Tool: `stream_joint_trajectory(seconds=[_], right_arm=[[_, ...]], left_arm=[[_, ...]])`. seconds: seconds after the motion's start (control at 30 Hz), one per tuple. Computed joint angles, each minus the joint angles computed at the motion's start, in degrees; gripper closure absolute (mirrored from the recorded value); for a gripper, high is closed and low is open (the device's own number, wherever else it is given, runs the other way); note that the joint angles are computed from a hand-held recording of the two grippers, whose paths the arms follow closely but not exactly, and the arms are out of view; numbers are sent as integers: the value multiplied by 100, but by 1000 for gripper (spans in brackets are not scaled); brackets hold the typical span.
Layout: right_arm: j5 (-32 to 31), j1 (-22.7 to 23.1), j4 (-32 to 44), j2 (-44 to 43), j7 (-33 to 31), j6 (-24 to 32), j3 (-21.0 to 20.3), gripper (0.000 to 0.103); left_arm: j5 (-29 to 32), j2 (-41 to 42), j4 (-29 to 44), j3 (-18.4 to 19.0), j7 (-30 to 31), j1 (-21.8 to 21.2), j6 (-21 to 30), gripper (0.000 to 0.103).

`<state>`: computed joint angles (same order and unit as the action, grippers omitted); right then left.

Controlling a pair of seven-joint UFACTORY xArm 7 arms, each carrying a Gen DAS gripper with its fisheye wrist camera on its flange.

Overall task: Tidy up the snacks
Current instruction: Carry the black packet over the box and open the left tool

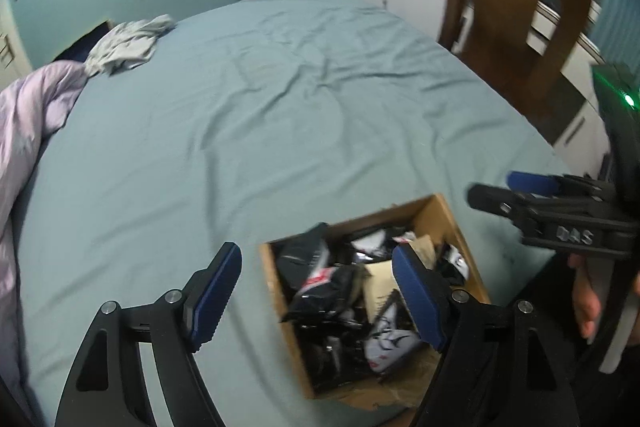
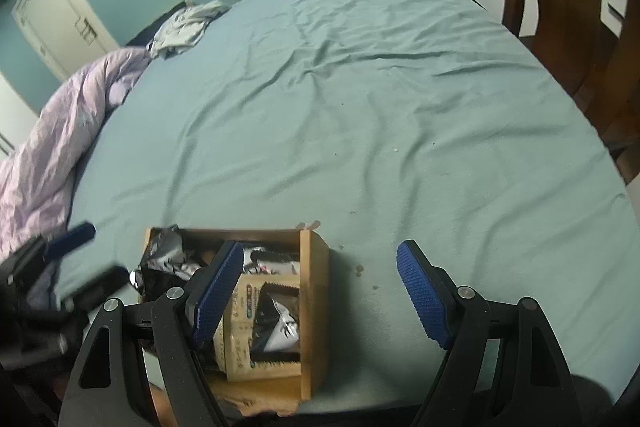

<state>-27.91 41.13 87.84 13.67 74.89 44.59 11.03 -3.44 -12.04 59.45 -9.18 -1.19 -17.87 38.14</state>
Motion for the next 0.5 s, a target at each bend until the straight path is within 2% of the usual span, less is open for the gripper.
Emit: stream_joint_trajectory(seconds=[0.07, 0.13, 0.23, 0.3, 0.4, 0.5], right_arm=[[262, -71, 200, 51, -640, 219, 107, 24], [356, -45, 451, 109, -1166, 559, 144, 24], [-93, 182, 657, 82, -1671, 880, 110, 24], [-267, 269, 534, -12, -1683, 846, 107, 24], [-424, 266, 48, -199, -1507, 375, 138, 24], [-638, 329, 56, -146, -1393, 574, 161, 24]], left_arm=[[218, -38, -40, -34, -174, 81, -44, 24], [844, -27, -35, -192, -586, 230, 13, 23], [1326, 16, 33, -262, -836, 270, 141, 23], [1424, 3, 18, -248, -879, 245, 113, 23], [1384, -11, 1, -201, -784, 189, 128, 23], [1496, -1, 13, -225, -848, 194, 197, 23]])
